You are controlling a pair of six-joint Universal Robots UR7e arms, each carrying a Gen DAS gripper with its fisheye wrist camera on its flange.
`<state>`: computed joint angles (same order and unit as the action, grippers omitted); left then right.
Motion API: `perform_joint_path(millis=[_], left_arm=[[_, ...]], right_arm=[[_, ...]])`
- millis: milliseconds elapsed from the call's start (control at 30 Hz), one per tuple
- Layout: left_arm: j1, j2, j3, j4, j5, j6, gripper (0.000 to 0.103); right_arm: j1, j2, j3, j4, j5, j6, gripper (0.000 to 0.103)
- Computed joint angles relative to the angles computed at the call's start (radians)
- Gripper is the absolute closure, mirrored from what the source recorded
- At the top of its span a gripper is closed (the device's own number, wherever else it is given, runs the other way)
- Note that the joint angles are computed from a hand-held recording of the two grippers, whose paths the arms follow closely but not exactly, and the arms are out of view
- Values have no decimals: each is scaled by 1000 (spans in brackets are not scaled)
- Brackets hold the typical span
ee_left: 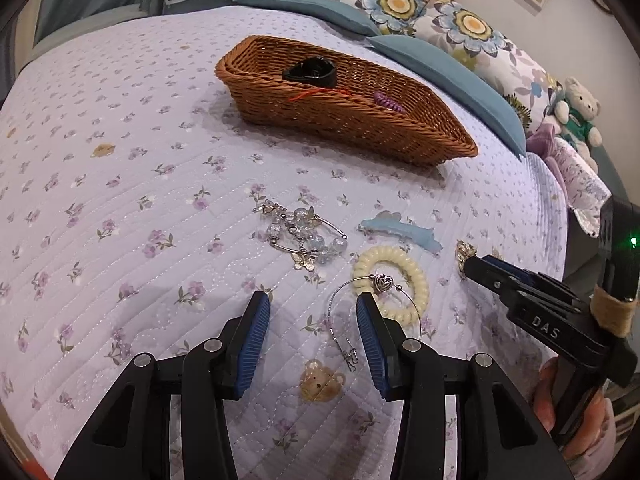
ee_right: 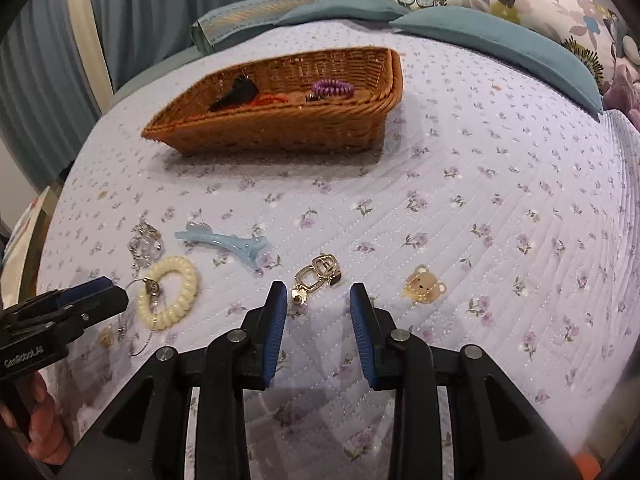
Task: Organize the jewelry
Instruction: 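Grasp the silver wire bracelet with the left tool while the right tool reaches the gold chain charm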
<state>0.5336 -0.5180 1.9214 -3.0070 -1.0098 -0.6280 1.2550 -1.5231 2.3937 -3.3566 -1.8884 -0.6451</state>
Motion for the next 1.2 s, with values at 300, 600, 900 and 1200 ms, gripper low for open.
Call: perform_joint_path(millis=[300,600,900,1200], left_arm=[[-2,23,-44,66,33,16,63],[-16,56,-100,148,61,74,75],[-29,48,-69,73,67,98,101],[-20,0,27,-142,51,56,101]], right_arm=[[37,56,-49,15,-74,8,68],[81,142,-73,-72,-180,-33,68],[86,154,-70,-96,-175,-72,84],[41,56,10,-110,23,-111,84]])
